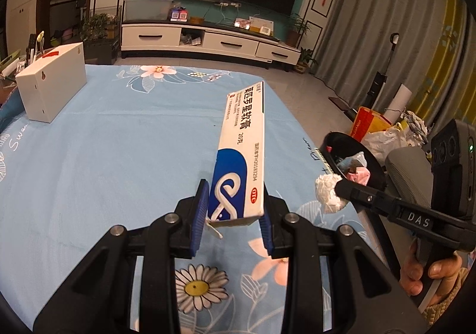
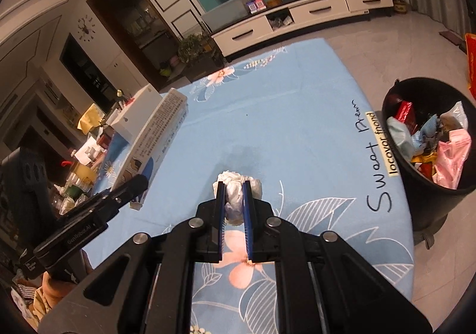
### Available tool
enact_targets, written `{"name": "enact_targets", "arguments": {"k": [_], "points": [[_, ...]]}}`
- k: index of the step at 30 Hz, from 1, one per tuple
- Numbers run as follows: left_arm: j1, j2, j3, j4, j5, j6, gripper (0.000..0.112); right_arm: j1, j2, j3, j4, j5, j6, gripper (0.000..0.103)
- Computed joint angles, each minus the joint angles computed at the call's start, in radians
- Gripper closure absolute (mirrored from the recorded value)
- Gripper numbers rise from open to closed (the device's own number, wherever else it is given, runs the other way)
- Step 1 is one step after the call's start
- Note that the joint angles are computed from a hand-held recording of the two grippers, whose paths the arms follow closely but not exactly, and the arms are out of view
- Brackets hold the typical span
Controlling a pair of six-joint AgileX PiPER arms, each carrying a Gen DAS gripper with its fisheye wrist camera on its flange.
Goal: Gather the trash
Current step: 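Carry the white tissue toward the black bin with the right tool while the left holds the box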
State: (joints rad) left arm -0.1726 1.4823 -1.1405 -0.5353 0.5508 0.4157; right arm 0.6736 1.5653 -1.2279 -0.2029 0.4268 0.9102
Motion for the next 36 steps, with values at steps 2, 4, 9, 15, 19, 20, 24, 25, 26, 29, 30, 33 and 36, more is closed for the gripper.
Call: {"name": "enact_targets", "arguments": {"k": [2, 4, 9, 15, 19, 20, 24, 25, 26, 29, 30, 33, 36], "points": [[-0.009, -0.029, 0.020, 0.010, -0.002, -0.008, 0.080, 0.009, -0.030, 0.021, -0.030, -0.002, 0.025, 0.091], [-0.019, -0.052, 0.032, 0.023, -0.003, -0.021, 0.080, 0.026, -0.058, 0.038, -0.084, 0.000, 0.074, 0.091], [-0.057, -0.105, 0.063, 0.084, -0.012, -0.076, 0.080, 0.057, -0.103, 0.071, -0.155, -0.001, 0.144, 0.091], [-0.094, -0.153, 0.081, 0.168, -0.014, -0.152, 0.080, 0.075, -0.146, 0.113, -0.196, -0.017, 0.188, 0.091], [-0.116, -0.178, 0.095, 0.208, -0.015, -0.193, 0.080, 0.085, -0.165, 0.138, -0.220, -0.028, 0.217, 0.091], [-0.119, -0.184, 0.100, 0.212, -0.015, -0.199, 0.080, 0.085, -0.169, 0.146, -0.224, -0.033, 0.221, 0.091], [-0.132, -0.200, 0.114, 0.227, -0.018, -0.220, 0.079, 0.096, -0.184, 0.170, -0.251, -0.040, 0.258, 0.091], [-0.130, -0.201, 0.117, 0.219, -0.017, -0.213, 0.080, 0.097, -0.186, 0.171, -0.253, -0.040, 0.262, 0.091], [-0.138, -0.206, 0.124, 0.228, -0.020, -0.226, 0.079, 0.097, -0.189, 0.176, -0.258, -0.042, 0.268, 0.091], [-0.139, -0.204, 0.129, 0.220, -0.021, -0.219, 0.080, 0.102, -0.200, 0.193, -0.290, -0.047, 0.305, 0.091], [-0.139, -0.204, 0.131, 0.218, -0.023, -0.218, 0.079, 0.102, -0.205, 0.202, -0.302, -0.053, 0.320, 0.091], [-0.137, -0.201, 0.132, 0.208, -0.026, -0.207, 0.079, 0.102, -0.223, 0.225, -0.327, -0.061, 0.348, 0.091], [-0.142, -0.201, 0.138, 0.209, -0.042, -0.209, 0.079, 0.105, -0.239, 0.245, -0.369, -0.064, 0.391, 0.091]]}}
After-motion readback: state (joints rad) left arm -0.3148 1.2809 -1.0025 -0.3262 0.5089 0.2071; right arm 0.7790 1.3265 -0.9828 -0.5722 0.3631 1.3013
